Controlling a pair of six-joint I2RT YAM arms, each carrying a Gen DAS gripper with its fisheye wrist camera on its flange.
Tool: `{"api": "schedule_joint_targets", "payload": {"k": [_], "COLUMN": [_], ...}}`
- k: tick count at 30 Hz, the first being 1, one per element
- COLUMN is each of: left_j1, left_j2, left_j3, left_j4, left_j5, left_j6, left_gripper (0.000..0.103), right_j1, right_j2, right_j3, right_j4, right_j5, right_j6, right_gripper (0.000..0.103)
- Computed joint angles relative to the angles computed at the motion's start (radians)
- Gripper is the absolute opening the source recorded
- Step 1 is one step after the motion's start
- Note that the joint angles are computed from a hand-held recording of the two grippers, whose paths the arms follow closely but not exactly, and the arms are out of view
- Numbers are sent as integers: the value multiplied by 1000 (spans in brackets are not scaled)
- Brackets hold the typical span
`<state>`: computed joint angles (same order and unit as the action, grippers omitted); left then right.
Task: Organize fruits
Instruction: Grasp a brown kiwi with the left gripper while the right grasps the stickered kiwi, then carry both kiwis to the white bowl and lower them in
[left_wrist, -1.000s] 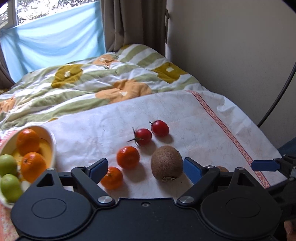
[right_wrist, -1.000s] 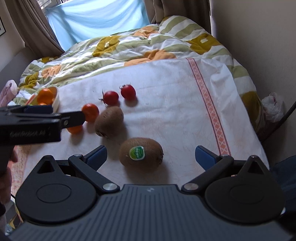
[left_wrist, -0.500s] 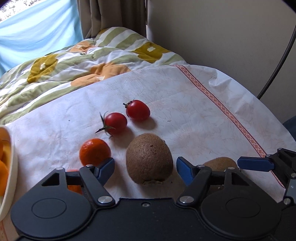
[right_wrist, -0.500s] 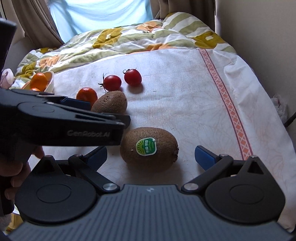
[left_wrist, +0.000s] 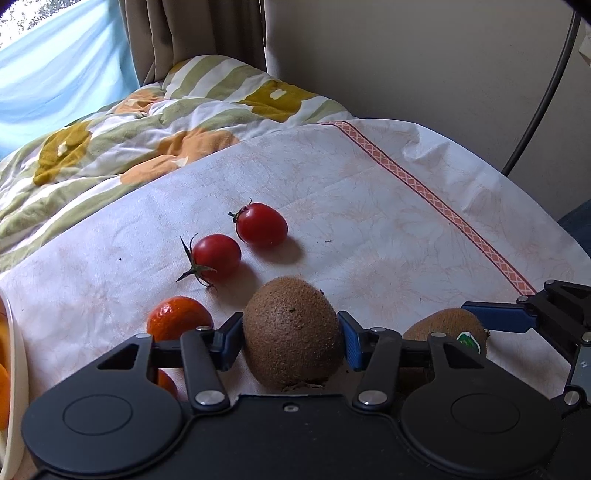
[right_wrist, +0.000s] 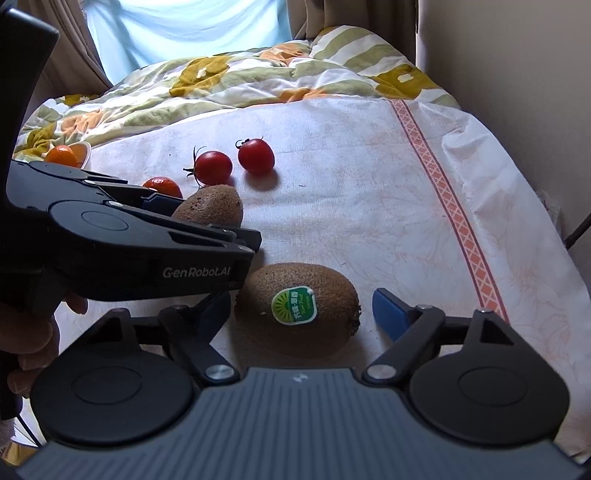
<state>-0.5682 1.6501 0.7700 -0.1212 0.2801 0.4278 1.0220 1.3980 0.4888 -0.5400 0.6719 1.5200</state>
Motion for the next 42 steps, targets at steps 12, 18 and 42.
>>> {"api": "schedule_joint_targets", "payload": {"k": [12,18,42], "left_j1": [30,36,111], "left_j2": [-51,-90,-412], "left_j3": [-40,-75,-96], "left_j4": [-15,-4,-171], "left_j5": [-2,-9,25], "left_j6": [30,25,-70], "left_gripper": [57,57,57], "right_j1": [50,57,197], "right_j2": [34,47,-126], "right_j3": [29,30,166], "right_j4": [-54,-42,-436], "right_j5": [27,41,139], "right_j6": [62,53,222], "right_gripper": [89,84,83]}}
